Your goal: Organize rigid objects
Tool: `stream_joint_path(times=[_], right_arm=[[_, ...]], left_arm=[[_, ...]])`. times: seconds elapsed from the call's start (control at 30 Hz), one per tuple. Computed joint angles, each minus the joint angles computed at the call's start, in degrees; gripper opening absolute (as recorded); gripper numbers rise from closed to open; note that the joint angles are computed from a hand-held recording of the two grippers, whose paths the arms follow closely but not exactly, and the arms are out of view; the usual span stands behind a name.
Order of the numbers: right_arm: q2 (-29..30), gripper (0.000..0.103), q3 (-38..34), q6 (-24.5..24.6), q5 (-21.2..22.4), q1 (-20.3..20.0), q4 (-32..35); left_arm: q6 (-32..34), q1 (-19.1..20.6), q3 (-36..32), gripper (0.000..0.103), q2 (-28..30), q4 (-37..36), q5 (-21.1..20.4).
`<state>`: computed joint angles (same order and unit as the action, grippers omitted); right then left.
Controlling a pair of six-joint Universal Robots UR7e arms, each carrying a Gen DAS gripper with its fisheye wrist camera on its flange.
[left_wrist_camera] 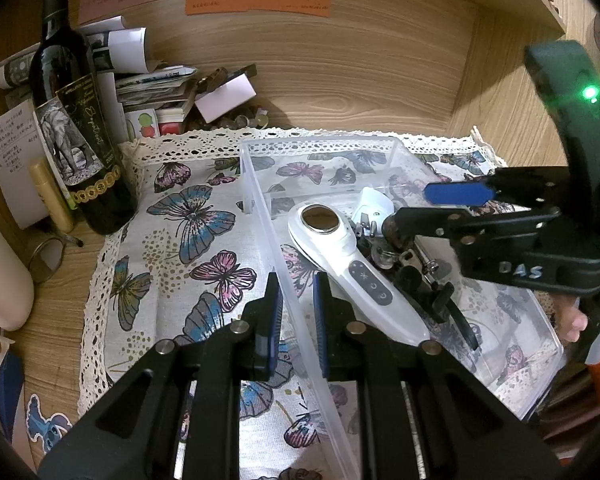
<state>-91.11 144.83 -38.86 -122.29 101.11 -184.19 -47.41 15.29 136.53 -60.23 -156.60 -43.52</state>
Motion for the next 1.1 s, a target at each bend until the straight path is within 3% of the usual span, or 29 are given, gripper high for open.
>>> stream_joint_path(times=[0.17, 0.3, 0.37, 0.4, 0.5, 0.63, 0.73, 0.87, 1.1], right_arm=[[-2.7, 0.046, 1.2, -0.8, 0.6, 0.8, -1.3], [-6.7, 0.054, 2.7, -0.8, 2.0, 1.4, -1.4], [-11.8, 0.057, 2.8, 1.0, 4.7, 1.1, 6.8], [-14.4, 0.063, 2.6, 1.6, 5.2, 1.5, 9.7], [-18.4, 0.081, 4.0, 1.3, 6.1, 2.6, 8.6], [-23.0, 0.086, 5.7, 1.3, 5.6, 4.7, 6.9], [-26.5, 0.103, 7.6, 1.2, 5.0, 6.0, 3.2], [-28.6, 0.103, 10.0, -0.6, 2.2, 9.8, -3.9], [-31.3, 0.103, 12.6, -1.8, 0.7, 13.9, -10.6]], left_arm=[[0.0, 0.5, -0.7, 0.014, -0.4, 1.3, -0.8], [-0.9, 0.3, -1.7, 0.014, -1.1, 4.1, -0.2], [-2.3, -0.4, -2.0, 0.015, -1.5, 5.9, 1.3], [-3.0, -0.8, -2.1, 0.017, -1.9, 6.7, 2.0], [-4.3, -3.0, -1.9, 0.033, -3.0, 7.8, 4.3], [-6.4, -8.1, -1.8, 0.060, -3.5, 10.1, 9.6], [-6.7, -11.5, -1.6, 0.077, -3.5, 8.9, 12.0], [-10.3, -15.6, -1.7, 0.096, -2.9, 10.3, 15.8], [-20.0, -21.3, -1.9, 0.103, -2.2, 17.7, 21.4]])
